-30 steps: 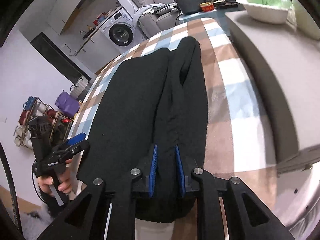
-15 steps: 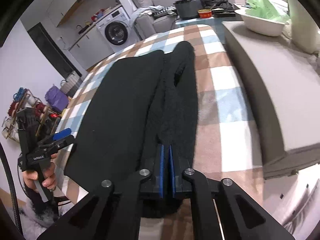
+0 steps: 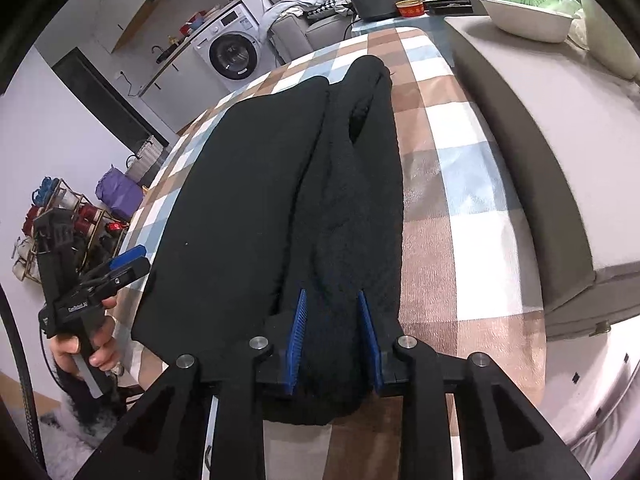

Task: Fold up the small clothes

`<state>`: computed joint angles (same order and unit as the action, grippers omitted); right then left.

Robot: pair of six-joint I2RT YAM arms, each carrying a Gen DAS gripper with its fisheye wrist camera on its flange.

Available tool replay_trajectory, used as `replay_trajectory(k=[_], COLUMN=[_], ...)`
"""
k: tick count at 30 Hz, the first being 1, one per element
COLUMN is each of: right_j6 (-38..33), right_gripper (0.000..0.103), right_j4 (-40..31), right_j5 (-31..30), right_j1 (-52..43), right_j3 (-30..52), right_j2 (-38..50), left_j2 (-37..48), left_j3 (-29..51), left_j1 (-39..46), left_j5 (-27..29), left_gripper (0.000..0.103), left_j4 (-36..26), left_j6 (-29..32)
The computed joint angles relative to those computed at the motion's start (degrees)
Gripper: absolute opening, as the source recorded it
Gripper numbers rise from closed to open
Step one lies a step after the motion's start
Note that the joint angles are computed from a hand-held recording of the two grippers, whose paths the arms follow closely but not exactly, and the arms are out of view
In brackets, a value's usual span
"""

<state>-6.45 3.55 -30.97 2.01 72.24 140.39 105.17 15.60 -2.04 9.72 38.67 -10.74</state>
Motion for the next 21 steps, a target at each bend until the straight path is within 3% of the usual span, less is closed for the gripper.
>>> replay_trajectory(k=[2,5,9,13,15,19,21], right_j6=[-0.02,-0.11,-0.61,-2.64,-0.83,1.96,3.09], right_gripper=[0.027,0.009,0.006,0.006,0.008,0.013,0.024], right_j4=[1.29,4.17,5.96,1.61,0.91,6.21,8.58], right_j5=[0.52,0.45,-1.97,5.33,3.76,1.05,-1.73], right_j1=[0.25,0.52,-0.61,0.22,-0.59,-1.31,-1.09], right_j3=[-0.42,-2.0,-5.62,-3.94,-2.98,-5.98,-6.98], right_j2=[0.12,-0.32,-4.04,-2.82,-2.06,-5.18,-6.38], left_j2=[0.24,0.55,-0.11,0.21,-0.16,-0.63,-1.31], left_j3=[0.17,0.32,-0.12,0.03,-0.1,0.28,0.32], left_j1=[-0.27,-0.83,-1.18,-1.13,-1.46,-3.17,-4.35], left_j5=[-0.11,-0.26,-0.62,-0.83,-1.07,-2.62,-4.1], left_gripper=[0.102,0.102,0.102,0.102,0.102,0.102,0.102], left_j4=[-0.02,-0.06,-0.17,-0.1,-0.29,-1.1,-1.5], left_j6=[-0.16,-0.4,-0.26,-0.62,-0.57,-0.99,-1.53])
